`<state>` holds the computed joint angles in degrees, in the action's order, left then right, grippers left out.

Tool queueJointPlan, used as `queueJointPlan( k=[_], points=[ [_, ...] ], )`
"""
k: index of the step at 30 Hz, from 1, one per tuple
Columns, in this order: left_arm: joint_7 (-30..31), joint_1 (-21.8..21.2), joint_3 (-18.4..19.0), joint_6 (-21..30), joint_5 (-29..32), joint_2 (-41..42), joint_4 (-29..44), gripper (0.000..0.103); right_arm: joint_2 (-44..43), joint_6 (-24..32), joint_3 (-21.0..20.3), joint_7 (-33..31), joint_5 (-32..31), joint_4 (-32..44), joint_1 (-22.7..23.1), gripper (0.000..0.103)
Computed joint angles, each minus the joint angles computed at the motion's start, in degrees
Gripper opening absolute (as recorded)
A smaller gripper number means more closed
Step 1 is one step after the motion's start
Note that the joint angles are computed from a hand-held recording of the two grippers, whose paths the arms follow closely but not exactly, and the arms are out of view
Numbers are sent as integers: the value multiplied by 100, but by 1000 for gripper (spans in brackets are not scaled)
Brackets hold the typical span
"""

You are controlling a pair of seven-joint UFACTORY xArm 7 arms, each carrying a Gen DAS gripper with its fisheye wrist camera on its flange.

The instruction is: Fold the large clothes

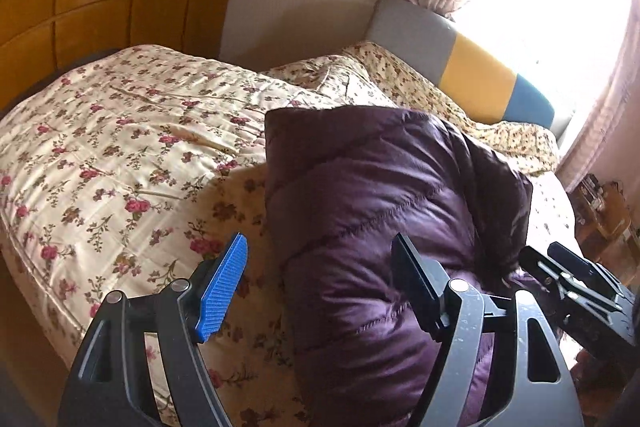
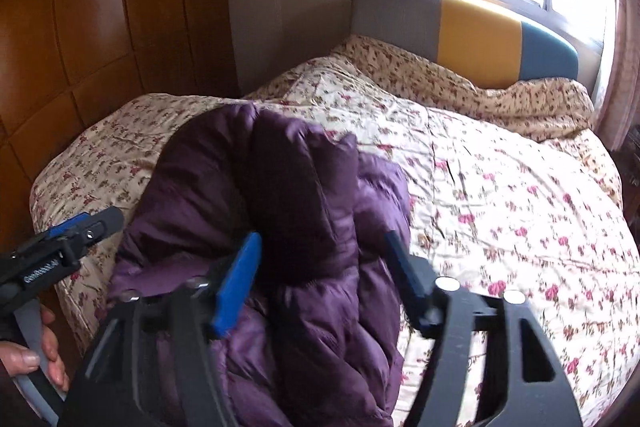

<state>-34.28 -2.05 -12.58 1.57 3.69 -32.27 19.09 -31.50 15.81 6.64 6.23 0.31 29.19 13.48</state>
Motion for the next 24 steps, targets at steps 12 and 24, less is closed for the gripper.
queueJointPlan(
  k=[12,24],
  points=[
    [-197,408,-367,121,346,515,648,74,793,-123,267,251,-285,777,-165,43],
    [-432,744,-791,7,863,815,869,74,1335,4,231,521,-615,1164,-356,43]
  ],
)
